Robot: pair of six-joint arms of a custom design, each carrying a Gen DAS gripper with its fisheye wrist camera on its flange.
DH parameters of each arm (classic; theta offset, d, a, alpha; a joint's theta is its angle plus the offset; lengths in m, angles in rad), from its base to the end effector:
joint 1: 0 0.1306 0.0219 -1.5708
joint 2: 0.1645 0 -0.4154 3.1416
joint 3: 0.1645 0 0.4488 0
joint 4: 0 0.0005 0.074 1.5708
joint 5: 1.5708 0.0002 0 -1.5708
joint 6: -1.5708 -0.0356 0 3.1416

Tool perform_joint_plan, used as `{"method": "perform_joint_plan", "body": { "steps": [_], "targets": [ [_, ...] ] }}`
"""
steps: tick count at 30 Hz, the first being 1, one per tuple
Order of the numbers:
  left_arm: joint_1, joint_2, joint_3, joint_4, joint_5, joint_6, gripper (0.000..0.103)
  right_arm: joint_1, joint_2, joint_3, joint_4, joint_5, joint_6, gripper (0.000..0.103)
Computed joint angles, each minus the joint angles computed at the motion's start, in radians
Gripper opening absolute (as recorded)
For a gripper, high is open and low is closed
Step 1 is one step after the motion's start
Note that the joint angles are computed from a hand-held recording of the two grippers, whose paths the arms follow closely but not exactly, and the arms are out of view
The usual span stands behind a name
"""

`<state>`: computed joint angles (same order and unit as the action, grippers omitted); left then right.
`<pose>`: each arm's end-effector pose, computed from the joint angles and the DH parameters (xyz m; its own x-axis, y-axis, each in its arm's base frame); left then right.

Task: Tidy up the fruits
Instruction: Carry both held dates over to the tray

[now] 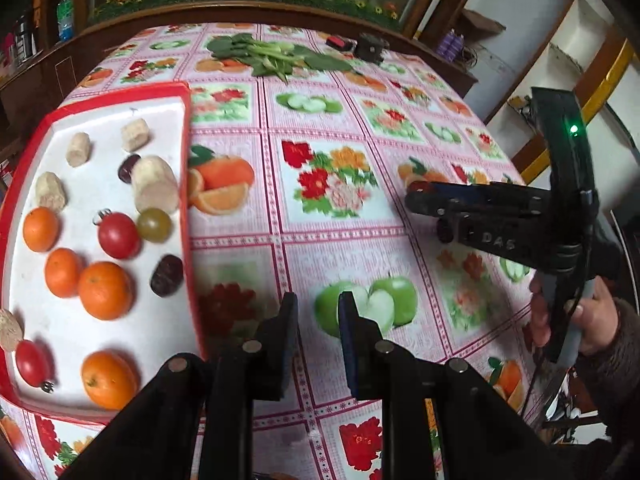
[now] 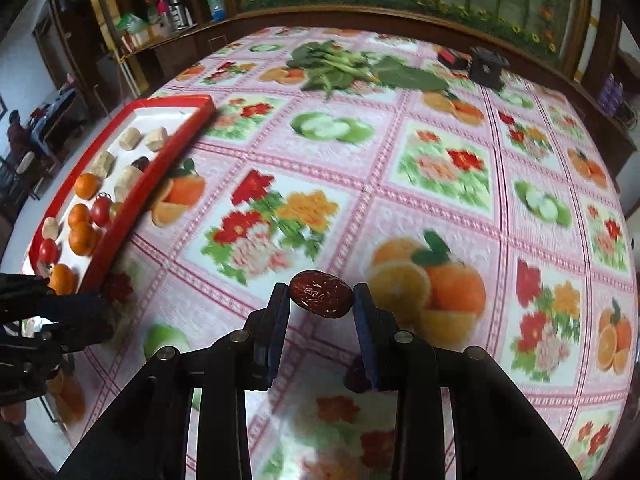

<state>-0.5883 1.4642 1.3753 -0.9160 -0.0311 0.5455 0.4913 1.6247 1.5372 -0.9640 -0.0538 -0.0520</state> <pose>0.4592 -0.3056 0.4129 -0.8809 -0.0357 -0.4720 0.0980 0.9618 -0.2558 0.5400 0.2905 0.4017 -0.7902 -0.3639 -0.4932 -0.4541 0.8880 0.0724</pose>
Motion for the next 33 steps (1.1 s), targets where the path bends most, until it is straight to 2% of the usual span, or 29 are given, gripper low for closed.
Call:
{"method": "perform_joint_plan", "body": {
  "steps": [3,7,11,15,18,21,24,33],
  "targets": [
    [-0.004,-0.012,-0.017,0.011,-0.018,0.037,0.023,-0.005,-0.024,-0.041,0.012,-0.009,-0.002,0.032],
    [-0.004,-0.078,-0.082,0.059,-0.031,0.118,0.023,-0.005,-0.045,-0.079,0.023,-0.019,0.012,0.032],
    [-0.017,-0.07,-0.073,0.0,-0.091,0.151,0.023,-0.009,-0.044,-0.088,0.02,-0.047,0.017,0.032],
    [-0.027,-0.068,-0.078,-0.006,-0.131,0.227,0.024,-0.011,-0.042,-0.084,0.024,-0.062,0.036,0.032],
    [-0.03,-0.079,-0.098,0.021,-0.113,0.257,0.024,-0.009,-0.042,-0.08,0.02,-0.071,0.054,0.032],
    [-0.052,-0.104,-0.123,0.052,-0.15,0.242,0.024,-0.009,-0.055,-0.089,0.032,-0.089,0.074,0.032],
    [-0.072,-0.104,-0.122,0.049,-0.188,0.214,0.024,-0.011,-0.064,-0.096,0.036,-0.093,0.087,0.032],
    [-0.097,-0.1,-0.136,0.032,-0.177,0.175,0.024,-0.063,-0.108,-0.136,0.012,-0.09,0.085,0.032]
  ]
}}
